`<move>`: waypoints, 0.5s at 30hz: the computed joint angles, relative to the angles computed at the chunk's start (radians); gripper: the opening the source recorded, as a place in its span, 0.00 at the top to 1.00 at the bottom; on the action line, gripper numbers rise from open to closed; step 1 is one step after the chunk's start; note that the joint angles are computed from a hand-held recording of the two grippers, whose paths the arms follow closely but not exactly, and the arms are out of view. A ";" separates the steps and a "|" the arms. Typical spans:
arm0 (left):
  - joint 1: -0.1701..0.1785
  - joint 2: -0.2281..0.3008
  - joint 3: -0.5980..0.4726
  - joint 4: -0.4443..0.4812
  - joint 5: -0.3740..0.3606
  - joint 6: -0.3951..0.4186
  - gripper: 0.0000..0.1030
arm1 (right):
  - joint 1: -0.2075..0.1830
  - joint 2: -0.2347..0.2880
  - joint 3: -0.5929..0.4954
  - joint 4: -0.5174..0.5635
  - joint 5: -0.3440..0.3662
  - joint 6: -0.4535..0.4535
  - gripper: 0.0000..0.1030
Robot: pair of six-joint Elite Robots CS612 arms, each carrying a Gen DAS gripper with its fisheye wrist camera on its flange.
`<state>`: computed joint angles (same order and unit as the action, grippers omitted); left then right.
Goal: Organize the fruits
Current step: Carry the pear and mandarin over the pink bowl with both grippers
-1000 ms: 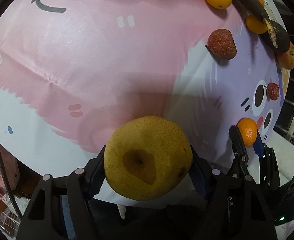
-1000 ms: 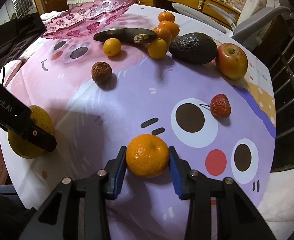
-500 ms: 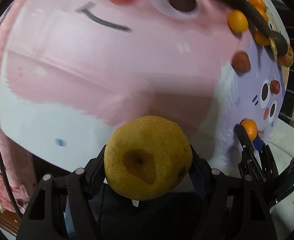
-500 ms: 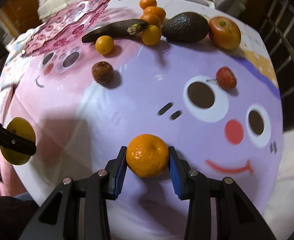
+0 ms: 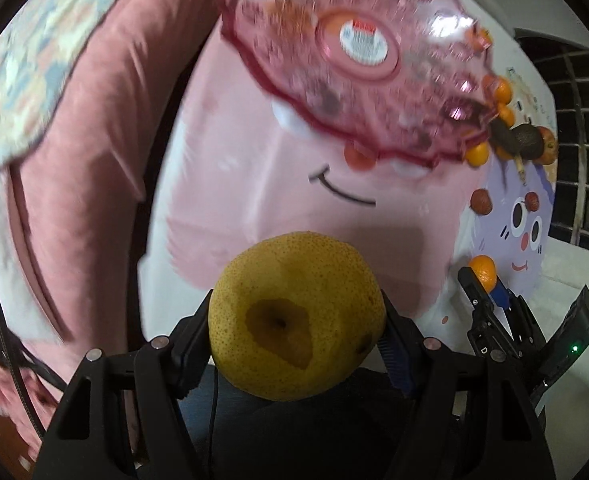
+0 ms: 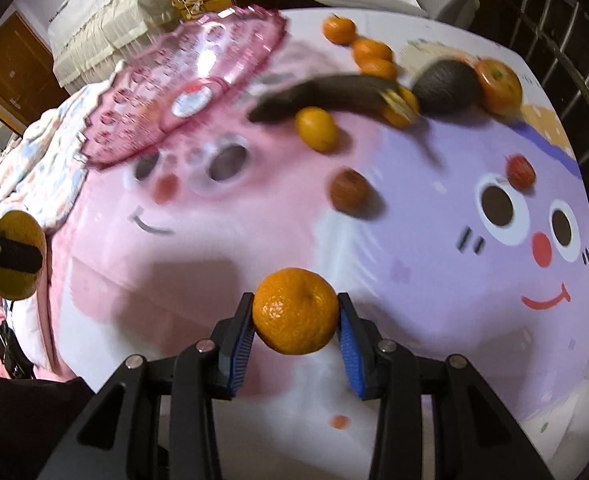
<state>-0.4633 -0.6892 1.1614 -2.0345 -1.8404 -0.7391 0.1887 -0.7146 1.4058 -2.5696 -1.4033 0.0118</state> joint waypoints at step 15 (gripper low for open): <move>0.053 0.040 -0.175 -0.007 0.115 0.278 0.31 | 0.061 0.055 -0.165 -0.117 0.005 0.154 0.61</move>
